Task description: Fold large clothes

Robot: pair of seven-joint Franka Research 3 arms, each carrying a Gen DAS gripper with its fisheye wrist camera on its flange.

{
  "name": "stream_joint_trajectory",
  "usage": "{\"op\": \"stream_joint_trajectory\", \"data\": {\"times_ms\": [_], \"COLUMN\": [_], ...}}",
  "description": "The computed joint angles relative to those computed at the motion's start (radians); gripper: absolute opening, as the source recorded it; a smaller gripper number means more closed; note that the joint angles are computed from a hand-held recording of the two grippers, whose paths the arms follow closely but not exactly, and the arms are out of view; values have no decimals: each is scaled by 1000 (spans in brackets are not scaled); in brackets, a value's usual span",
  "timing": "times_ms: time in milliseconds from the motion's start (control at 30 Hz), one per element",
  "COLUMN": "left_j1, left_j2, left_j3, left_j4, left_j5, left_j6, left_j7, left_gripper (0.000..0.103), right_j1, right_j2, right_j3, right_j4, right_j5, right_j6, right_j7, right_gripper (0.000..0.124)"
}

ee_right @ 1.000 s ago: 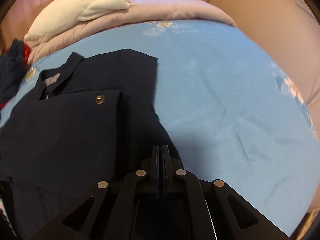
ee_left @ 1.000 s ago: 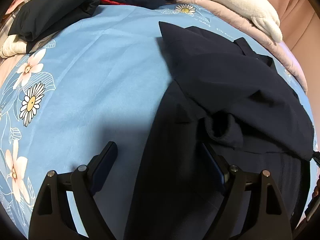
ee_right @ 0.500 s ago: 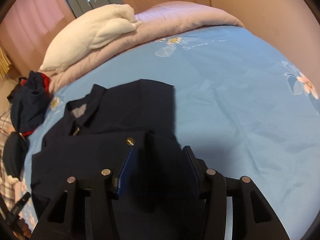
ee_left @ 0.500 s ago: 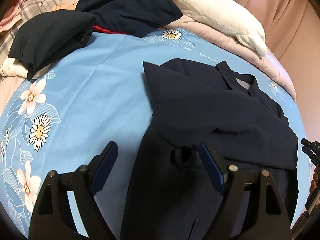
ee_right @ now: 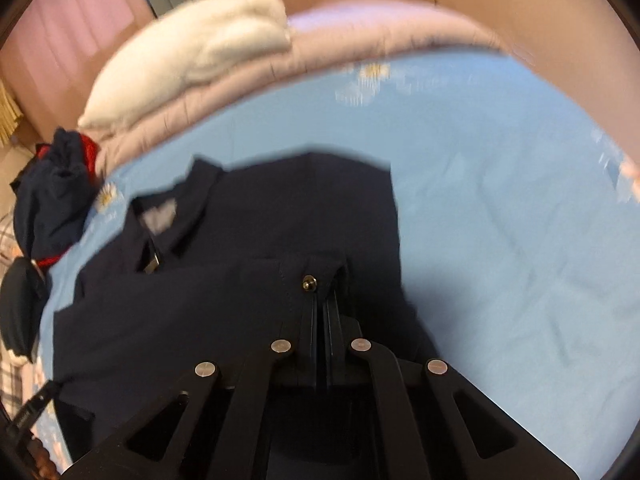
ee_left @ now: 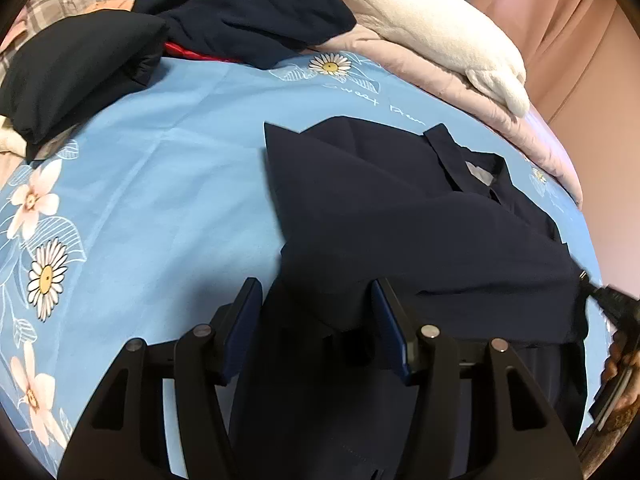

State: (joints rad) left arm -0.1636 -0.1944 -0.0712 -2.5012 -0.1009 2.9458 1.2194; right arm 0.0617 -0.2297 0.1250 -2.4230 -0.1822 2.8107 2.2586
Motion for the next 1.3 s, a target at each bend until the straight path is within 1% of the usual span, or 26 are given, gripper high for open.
{"op": "stream_joint_trajectory", "data": {"times_ms": [67,167,267,333,400,567,667,800,1000,1100,1167,1233,1300], "left_j1": [-27,-18,29,40,42,53,63,77,94,91,89,89,86], "left_j2": [17,38,61,71,78,97,101,111,127,130,131,129,121], "left_j3": [21,5,-42,-52,-50,-58,-65,-76,-88,-83,-81,-80,-77], "left_j4": [13,28,42,47,51,60,59,64,77,79,82,80,74], "left_j5": [-54,-66,36,73,81,119,162,243,391,399,400,405,391], "left_j6": [-12,-30,-43,-46,-49,-54,-51,-53,-60,-60,-63,-61,-58], "left_j7": [39,36,-52,-85,-86,-115,-150,-218,-335,-347,-349,-353,-344], "left_gripper": [57,57,57,57,57,58,58,59,59,59,59,59,59], "right_j1": [-50,-75,-56,-42,-31,8,20,31,40,39,36,39,35], "right_j2": [-19,-6,41,65,84,115,126,137,148,145,130,105,70], "right_j3": [38,53,28,17,5,-34,-47,-52,-67,-65,-59,-64,-63], "right_j4": [16,54,87,99,97,83,77,83,73,70,66,43,16], "right_j5": [-99,-181,-181,-194,-222,-198,-191,-219,-215,-247,-284,-248,-210], "right_j6": [4,6,-7,-31,-43,-40,-40,-53,-30,-28,-43,-30,-24], "right_j7": [75,111,98,107,125,129,125,141,136,157,188,164,140], "right_gripper": [2,2,2,2,2,2,2,2,2,2,2,2,10]}}
